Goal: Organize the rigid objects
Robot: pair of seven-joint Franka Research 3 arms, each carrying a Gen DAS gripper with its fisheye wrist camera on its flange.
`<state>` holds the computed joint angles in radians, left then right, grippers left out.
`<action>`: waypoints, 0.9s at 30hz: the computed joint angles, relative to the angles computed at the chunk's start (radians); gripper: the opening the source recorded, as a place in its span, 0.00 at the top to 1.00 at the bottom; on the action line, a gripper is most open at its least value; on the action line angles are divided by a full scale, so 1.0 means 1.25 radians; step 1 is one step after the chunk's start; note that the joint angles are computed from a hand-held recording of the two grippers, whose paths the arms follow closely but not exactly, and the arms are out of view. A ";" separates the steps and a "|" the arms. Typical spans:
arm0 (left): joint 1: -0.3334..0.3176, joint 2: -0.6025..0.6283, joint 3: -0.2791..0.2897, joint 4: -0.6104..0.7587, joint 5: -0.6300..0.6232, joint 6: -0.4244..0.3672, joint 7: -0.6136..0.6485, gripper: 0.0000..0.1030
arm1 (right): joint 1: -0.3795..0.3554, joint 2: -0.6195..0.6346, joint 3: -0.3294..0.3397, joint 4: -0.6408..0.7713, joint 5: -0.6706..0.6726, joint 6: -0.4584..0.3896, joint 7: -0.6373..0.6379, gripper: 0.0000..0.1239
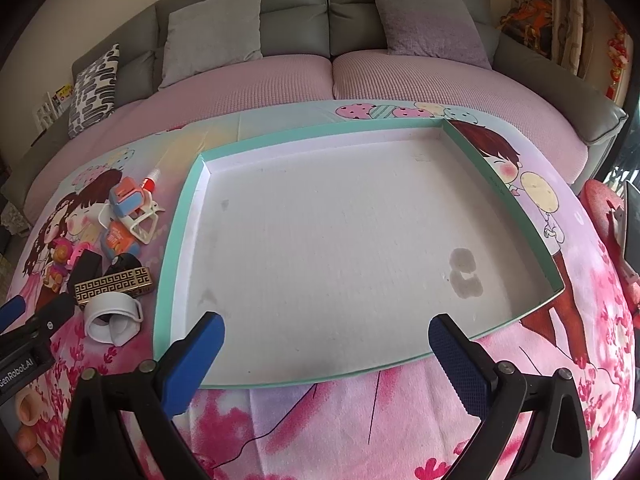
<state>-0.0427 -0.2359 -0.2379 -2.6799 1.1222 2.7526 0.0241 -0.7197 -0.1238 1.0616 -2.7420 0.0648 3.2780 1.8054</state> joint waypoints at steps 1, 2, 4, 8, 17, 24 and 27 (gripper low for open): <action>-0.001 0.000 0.001 0.000 -0.004 -0.001 0.003 0.00 | -0.006 0.000 0.005 0.001 0.000 -0.001 0.001 0.17; -0.001 0.001 0.001 0.000 -0.006 -0.001 0.004 0.00 | -0.012 -0.001 0.011 0.001 -0.002 -0.002 0.003 0.17; 0.000 0.001 0.002 -0.001 -0.006 0.000 0.003 0.00 | -0.016 -0.002 0.014 0.001 -0.007 -0.002 0.008 0.17; 0.001 0.002 0.003 -0.002 -0.010 0.001 0.005 0.00 | -0.035 -0.006 0.035 0.000 -0.012 0.000 0.014 0.17; 0.005 0.002 0.004 -0.005 -0.012 0.008 0.005 0.00 | -0.048 -0.015 0.050 -0.002 -0.012 0.003 0.021 0.17; 0.006 0.004 0.005 -0.005 -0.018 0.007 0.009 0.00 | -0.054 -0.015 0.054 -0.001 -0.023 0.001 0.024 0.17; 0.007 0.006 0.004 -0.004 -0.014 0.009 0.005 0.00 | -0.059 -0.016 0.059 0.000 -0.024 -0.001 0.026 0.17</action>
